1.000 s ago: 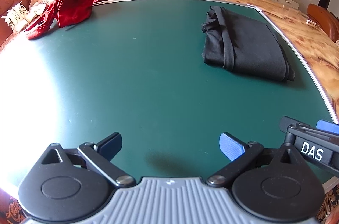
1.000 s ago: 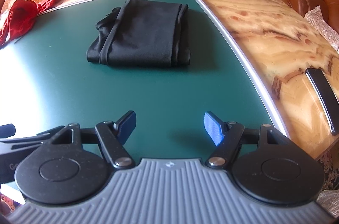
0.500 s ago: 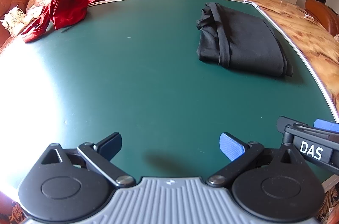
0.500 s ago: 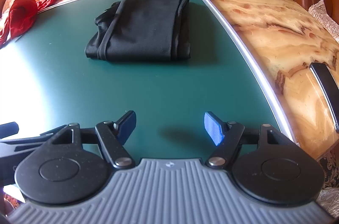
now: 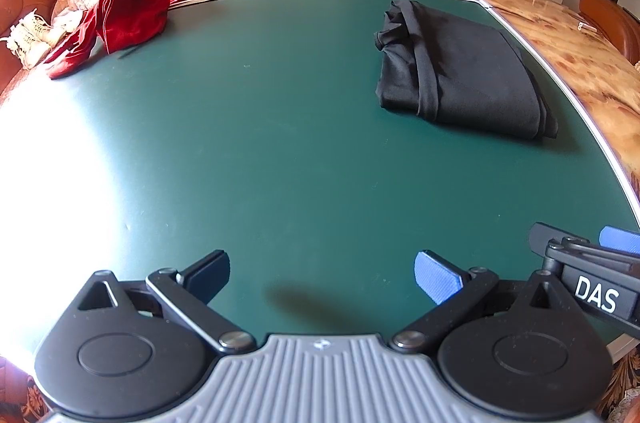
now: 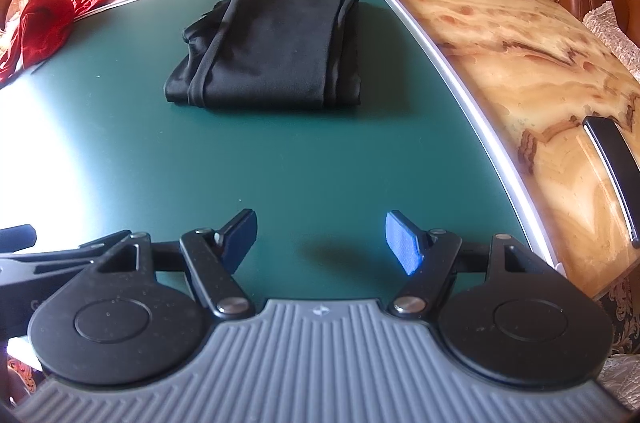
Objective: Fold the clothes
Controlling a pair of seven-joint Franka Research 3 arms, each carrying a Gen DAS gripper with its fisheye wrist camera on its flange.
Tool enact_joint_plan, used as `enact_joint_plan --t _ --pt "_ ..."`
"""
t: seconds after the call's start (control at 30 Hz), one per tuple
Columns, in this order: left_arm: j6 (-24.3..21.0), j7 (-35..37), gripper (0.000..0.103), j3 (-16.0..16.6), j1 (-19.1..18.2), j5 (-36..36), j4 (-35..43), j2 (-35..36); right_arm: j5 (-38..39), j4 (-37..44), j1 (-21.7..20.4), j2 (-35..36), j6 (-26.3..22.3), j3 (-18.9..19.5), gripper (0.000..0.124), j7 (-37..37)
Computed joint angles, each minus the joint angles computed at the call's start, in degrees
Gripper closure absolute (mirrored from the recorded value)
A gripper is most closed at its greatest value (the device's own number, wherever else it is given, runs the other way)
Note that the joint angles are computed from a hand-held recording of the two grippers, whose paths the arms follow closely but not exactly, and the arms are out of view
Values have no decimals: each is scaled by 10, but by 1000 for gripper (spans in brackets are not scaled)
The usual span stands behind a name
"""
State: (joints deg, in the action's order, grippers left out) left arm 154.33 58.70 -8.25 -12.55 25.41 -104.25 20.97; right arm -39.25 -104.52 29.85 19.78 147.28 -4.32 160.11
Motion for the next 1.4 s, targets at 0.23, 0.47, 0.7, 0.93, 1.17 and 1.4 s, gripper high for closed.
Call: enact_joint_plan --t 0.23,0.47,0.7,0.93,1.17,1.4 --pt "-1 37 1 -14 12 -32 5 10 3 -7 -3 3 15 -3 45 2" --pt "14 25 0 -1 3 -21 4 14 -13 2 7 16 15 -13 45 7" --pt "25 3 0 8 -4 -3 4 18 -31 3 10 19 28 -20 45 18" --pt "27 -14 0 12 -7 9 6 19 -41 -1 9 22 30 -26 27 33" --pt "30 -30 0 15 -9 20 7 21 -50 -4 7 22 33 -27 21 42" --pt "33 -42 0 17 -11 29 7 22 -45 -4 3 23 33 -25 21 37"
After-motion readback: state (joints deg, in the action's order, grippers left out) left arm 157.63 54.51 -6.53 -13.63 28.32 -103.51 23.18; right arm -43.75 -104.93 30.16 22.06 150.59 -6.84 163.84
